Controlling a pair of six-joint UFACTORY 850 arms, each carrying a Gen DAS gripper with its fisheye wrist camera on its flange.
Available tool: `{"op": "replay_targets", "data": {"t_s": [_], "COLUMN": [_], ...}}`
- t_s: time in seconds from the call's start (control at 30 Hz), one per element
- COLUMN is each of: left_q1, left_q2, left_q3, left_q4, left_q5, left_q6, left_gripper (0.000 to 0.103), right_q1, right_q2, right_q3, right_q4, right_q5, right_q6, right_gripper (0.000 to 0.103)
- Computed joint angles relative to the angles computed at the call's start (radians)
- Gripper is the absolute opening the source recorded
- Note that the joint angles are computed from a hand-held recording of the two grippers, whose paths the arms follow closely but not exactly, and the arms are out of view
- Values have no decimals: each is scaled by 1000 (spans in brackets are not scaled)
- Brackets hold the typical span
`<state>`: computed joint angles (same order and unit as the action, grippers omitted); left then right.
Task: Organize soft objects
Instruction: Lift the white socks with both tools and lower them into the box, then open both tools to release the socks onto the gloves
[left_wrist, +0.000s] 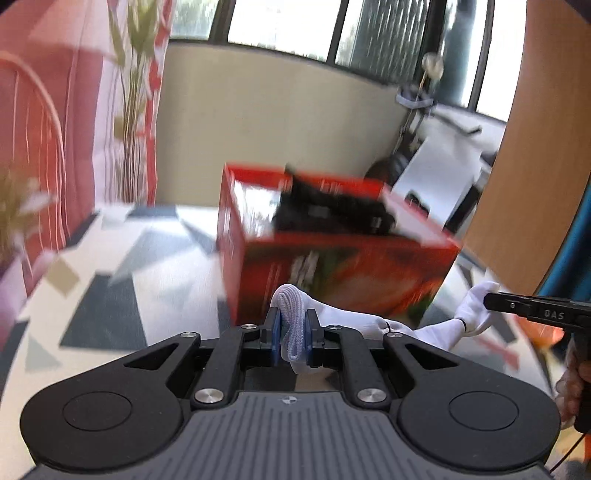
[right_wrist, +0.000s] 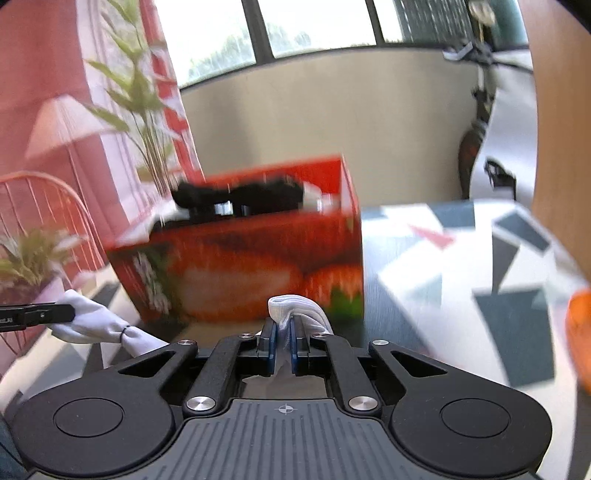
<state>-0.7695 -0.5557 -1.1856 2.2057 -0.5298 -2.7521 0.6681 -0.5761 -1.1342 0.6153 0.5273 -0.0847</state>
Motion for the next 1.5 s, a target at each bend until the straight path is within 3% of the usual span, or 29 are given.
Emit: {"op": "replay_targets", "data": {"t_s": [0.27, 0.57, 0.73, 0.87, 1.07, 1.2, 1.3, 1.5], "left_q1": [-10, 15, 38, 72, 102, 111, 118, 119], "left_q2": [-10, -128, -190, -236, -304, -327, -359, -366], "left_q3": [-98, -299, -408, -489, -588, -621, -668, -688], "left_q4": [-93, -313, -478, -674, -1074, -1226, -1304, -1293], "left_q5": [-74, -95, -20, 139, 203, 212, 196, 171], "left_q6": [108, 401, 609, 812, 1210, 1360, 1452, 1450], "left_gripper": [14, 14, 14, 14, 14, 14, 14, 18], "right_q1": [-56, -89, -97, -99, -107, -116, -121, -130], "right_q2": [23, -108, -210, -292, -372, -395, -399, -398], "right_q3": [-103, -353, -502, -620, -724, -742, -739, -732], "right_q4": [-9, 204, 375, 659, 1041, 1184, 1193, 1221], "right_q5": [-49, -122, -192, -257, -305, -321, -331, -352], "right_q6": [-165, -501, -730, -1058, -1441, -1564, -1552, -1554], "right_gripper": [7, 7, 7, 7, 7, 7, 7, 7]}}
